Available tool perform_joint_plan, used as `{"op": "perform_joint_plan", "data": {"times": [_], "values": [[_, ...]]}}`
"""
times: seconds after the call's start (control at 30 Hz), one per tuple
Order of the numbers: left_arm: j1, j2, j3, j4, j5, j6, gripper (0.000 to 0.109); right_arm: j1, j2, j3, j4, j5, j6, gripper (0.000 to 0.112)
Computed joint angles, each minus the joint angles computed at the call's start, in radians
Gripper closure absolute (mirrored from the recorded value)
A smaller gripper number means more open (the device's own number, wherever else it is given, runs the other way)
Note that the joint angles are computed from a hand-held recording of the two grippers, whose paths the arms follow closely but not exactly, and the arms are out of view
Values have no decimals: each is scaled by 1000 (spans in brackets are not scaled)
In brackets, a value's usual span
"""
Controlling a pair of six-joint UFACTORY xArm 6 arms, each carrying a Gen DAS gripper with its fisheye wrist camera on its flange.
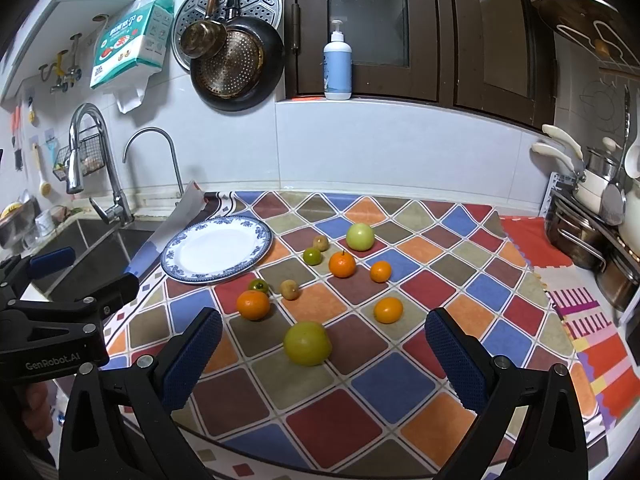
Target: Organize fruits
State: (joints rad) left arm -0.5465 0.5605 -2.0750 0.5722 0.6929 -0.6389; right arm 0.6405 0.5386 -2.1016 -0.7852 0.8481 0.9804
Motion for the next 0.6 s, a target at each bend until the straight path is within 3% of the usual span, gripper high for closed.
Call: {"op": "perform_joint_plan", "data": {"times": [0.6], "values": [[0,2,-10,10,1,0,6,1,3,-3,-1,-1,2,10]]}}
